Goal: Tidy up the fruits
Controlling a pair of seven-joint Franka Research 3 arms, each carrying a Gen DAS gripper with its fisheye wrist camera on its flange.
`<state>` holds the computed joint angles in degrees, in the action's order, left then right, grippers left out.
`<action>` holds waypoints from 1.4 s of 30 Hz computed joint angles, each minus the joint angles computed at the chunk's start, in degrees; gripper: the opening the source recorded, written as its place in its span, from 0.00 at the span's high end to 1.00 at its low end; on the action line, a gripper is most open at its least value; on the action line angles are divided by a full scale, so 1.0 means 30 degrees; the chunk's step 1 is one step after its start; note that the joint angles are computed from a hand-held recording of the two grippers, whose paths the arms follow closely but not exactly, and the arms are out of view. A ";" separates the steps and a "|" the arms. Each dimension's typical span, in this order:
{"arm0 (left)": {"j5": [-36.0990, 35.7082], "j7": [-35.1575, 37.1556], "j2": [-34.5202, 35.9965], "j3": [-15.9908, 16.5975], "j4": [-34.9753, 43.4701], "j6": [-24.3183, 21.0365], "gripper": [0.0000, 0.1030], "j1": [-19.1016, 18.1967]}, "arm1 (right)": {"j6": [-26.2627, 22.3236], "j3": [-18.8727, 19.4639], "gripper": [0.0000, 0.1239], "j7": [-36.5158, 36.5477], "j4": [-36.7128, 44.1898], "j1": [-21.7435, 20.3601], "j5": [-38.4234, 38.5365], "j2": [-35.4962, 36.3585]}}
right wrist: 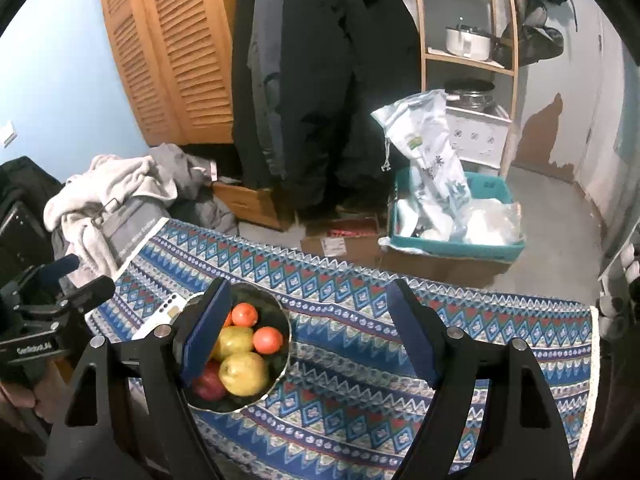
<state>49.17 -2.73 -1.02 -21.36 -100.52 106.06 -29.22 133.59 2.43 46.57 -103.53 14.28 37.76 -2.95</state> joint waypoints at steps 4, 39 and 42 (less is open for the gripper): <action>0.0120 0.0101 0.0372 -0.0026 0.0507 -0.0494 0.00 -0.0136 | 0.0683 -0.0006 0.36 -0.0399 -0.0352 0.0009 -0.0166 -0.0210; -0.0448 0.0712 0.1506 0.0440 0.2003 -0.1675 0.00 -0.0789 | 0.0251 -0.0047 0.36 -0.0586 -0.0238 -0.0199 -0.0872 0.0234; -0.0451 0.0674 0.1538 0.0467 0.2072 -0.1754 0.00 -0.0815 | 0.0283 -0.0050 0.36 -0.0675 -0.0257 -0.0208 -0.0872 0.0220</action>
